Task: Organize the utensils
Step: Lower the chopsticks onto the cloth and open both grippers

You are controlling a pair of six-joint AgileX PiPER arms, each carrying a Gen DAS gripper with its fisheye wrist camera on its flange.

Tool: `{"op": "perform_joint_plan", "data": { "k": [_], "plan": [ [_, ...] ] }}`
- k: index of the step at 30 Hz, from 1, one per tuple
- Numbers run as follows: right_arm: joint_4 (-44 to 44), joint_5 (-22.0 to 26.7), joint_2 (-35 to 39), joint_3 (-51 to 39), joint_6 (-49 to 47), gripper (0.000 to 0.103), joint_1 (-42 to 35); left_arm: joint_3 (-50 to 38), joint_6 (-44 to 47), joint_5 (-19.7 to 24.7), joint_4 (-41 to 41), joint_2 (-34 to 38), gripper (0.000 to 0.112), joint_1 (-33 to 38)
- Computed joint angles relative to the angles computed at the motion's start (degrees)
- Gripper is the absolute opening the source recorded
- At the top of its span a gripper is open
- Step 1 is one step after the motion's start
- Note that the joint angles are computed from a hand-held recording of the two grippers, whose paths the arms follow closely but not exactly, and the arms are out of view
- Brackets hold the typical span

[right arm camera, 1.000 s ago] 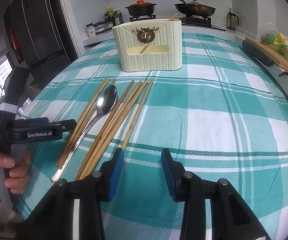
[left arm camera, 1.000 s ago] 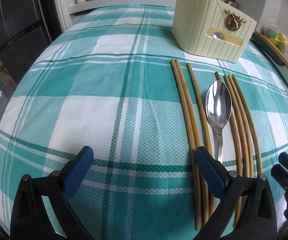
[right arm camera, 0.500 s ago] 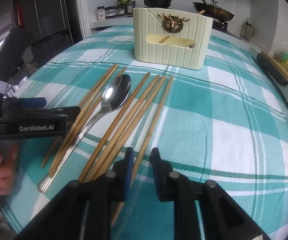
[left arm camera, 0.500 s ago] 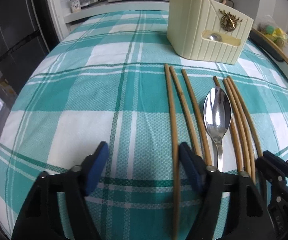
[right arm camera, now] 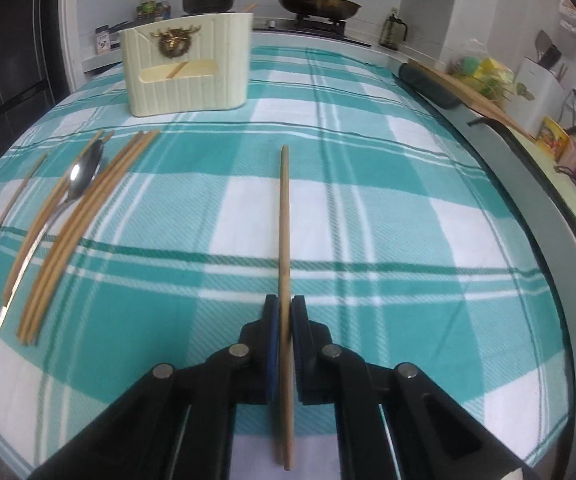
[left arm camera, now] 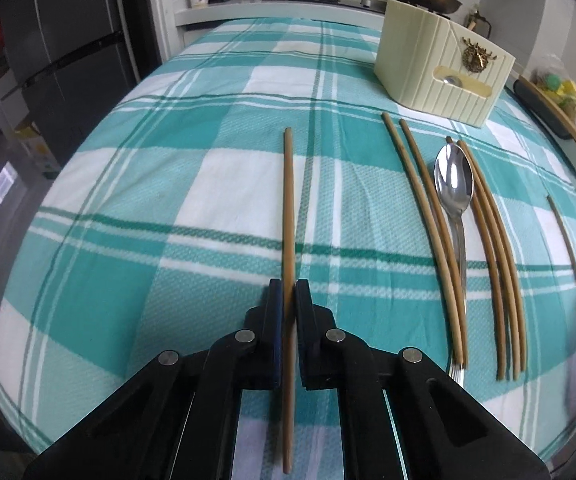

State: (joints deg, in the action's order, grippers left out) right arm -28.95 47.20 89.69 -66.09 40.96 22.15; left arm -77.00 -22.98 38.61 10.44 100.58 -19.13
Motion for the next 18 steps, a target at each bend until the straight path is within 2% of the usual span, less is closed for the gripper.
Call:
{"op": "perform_joint_plan", "data": {
  "k": [1, 3, 5, 7, 8, 10, 18],
  "plan": [
    [-0.2, 0.0, -1.8, 1.9, 0.3, 0.006, -0.5, 1.4, -0.9, -0.4, 0.6, -1.0, 0.008, -0.1],
    [0.9, -1.5, -5.2, 5.5, -0.4, 0.007, -1.7, 3.3, -3.6, -0.9, 2.8, -2.3, 0.026, -0.7],
    [1.7, -3.7, -7.7, 8.3, -1.5, 0.011, -2.3, 3.9, -7.0, -0.4, 5.8, -2.5, 0.073, -1.7],
    [0.8, -4.4, -8.9, 9.7, -0.6, 0.035, -2.0, 4.4, -9.8, -0.3, 8.2, -2.3, 0.079, -2.4],
    [1.2, -5.0, -9.2, 10.1, -0.7, 0.039, -2.1, 4.8, -11.2, -0.5, 9.9, -2.3, 0.08, -3.0],
    [2.5, -6.2, -9.7, 10.6, -1.3, 0.041, -2.4, 4.8, -13.4, -0.1, 12.6, -2.0, 0.084, -3.7],
    [2.9, -9.2, -10.8, 12.8, -1.0, 0.042, -3.1, 4.7, -13.4, -0.3, 12.7, -1.5, 0.094, -2.8]
  ]
}}
